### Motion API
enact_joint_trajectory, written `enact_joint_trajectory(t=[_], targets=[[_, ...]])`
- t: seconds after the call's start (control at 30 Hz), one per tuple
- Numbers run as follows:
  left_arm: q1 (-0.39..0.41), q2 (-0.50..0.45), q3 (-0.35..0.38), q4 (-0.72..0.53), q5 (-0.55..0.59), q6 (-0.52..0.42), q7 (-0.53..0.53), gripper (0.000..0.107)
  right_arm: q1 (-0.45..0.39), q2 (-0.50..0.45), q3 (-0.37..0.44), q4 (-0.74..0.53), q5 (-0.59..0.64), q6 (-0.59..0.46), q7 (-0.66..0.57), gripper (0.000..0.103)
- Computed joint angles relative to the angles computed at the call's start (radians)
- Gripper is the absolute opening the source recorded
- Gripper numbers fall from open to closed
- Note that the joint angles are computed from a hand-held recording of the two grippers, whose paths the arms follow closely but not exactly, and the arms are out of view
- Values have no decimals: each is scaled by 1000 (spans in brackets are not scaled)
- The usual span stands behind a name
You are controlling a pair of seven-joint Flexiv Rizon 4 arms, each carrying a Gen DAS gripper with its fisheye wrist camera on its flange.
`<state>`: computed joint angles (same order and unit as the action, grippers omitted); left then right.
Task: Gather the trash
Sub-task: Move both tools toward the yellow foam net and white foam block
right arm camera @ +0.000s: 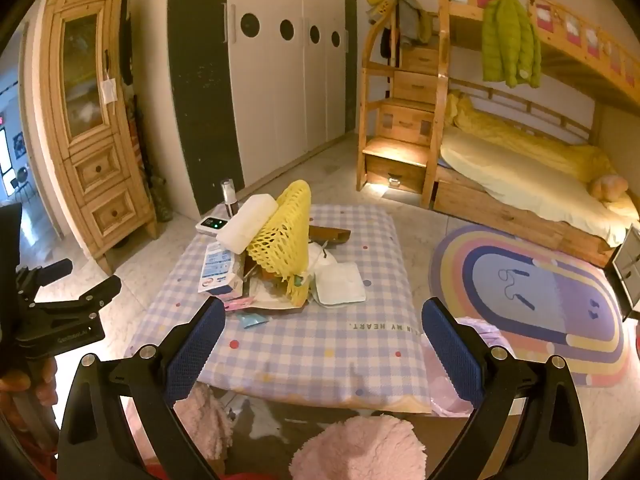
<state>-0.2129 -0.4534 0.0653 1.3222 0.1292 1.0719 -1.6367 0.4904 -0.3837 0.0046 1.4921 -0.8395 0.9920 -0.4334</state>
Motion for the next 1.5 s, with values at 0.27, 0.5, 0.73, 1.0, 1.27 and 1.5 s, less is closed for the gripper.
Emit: enact_joint_trajectory(t=[0.27,0.5,0.73,1.0,1.27,1.5], targets=[[-1,0,0,-1,4,-2,-4,96,-11,7,3,14,6,19,-8,97],[3,1,-2,5,1,2,-1,96,-9,4,-3,19,-3,25,-5,97],[2,0,0,4,1,3,-1,96,-10,4,-3,17,-13,15,-13,97],[2,-1,-1,0,0,-1,1,96,-8,3,3,9,1,-2,-27,97],[1,-1,0,-2,1,-4,-1,96,-9,3,6,6,18,-6,-35,97],[13,-4,-9,11,-12,10,17,96,-12,-15,2,-4,38,20,-25,97]])
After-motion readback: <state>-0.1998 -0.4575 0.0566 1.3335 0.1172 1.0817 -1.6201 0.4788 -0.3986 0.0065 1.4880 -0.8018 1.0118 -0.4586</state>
